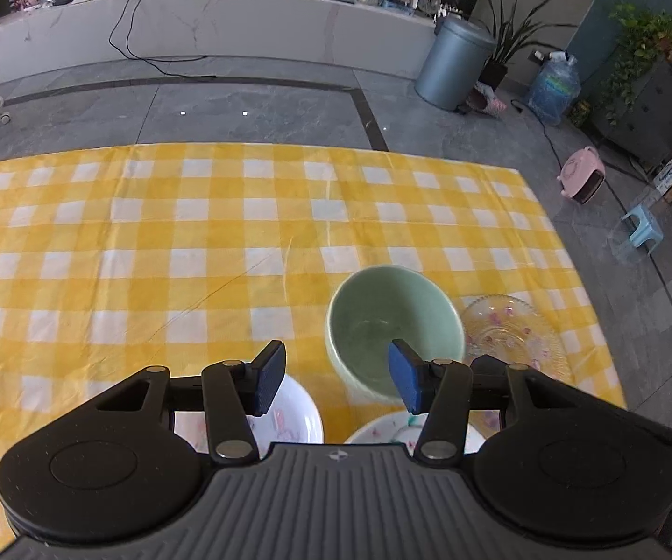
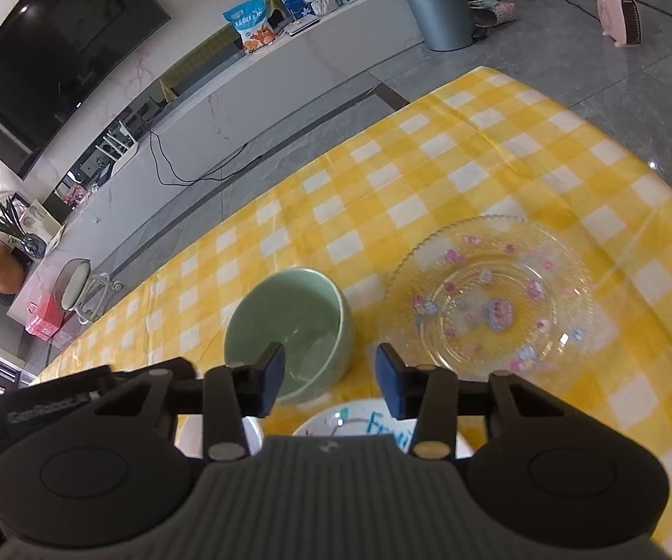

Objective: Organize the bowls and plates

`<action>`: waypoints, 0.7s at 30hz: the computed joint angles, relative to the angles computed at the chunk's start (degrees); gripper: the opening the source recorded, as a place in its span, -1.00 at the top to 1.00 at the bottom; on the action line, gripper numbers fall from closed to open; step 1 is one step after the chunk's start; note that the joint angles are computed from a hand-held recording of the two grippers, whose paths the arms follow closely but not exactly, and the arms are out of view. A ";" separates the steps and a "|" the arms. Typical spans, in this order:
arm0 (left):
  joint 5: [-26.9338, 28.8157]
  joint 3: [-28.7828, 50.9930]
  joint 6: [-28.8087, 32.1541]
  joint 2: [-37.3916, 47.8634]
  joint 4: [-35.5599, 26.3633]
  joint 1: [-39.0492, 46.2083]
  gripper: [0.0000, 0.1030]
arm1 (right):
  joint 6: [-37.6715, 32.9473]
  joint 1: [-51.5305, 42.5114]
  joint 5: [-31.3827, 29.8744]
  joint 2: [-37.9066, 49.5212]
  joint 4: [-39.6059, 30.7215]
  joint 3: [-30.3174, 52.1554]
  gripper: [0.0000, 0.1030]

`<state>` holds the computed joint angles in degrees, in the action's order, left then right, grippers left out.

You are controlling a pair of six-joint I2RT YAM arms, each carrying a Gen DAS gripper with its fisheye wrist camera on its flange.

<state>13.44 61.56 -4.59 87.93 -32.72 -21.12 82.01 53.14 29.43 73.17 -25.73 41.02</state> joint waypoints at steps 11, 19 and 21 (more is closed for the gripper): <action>-1.08 4.39 -1.97 10.26 3.15 -0.40 -0.09 | -6.29 -4.37 -4.35 9.94 4.54 2.78 0.48; -2.67 5.63 -1.28 13.03 2.36 -1.22 0.29 | -6.80 -5.44 -6.74 10.00 9.53 0.04 0.58; -2.75 5.88 -1.24 13.66 2.22 -1.44 0.38 | -6.61 -5.59 -7.04 9.83 10.32 -0.45 0.58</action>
<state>10.70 67.44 -5.83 101.60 -30.50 -22.56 75.40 47.55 22.39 83.00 -15.42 40.57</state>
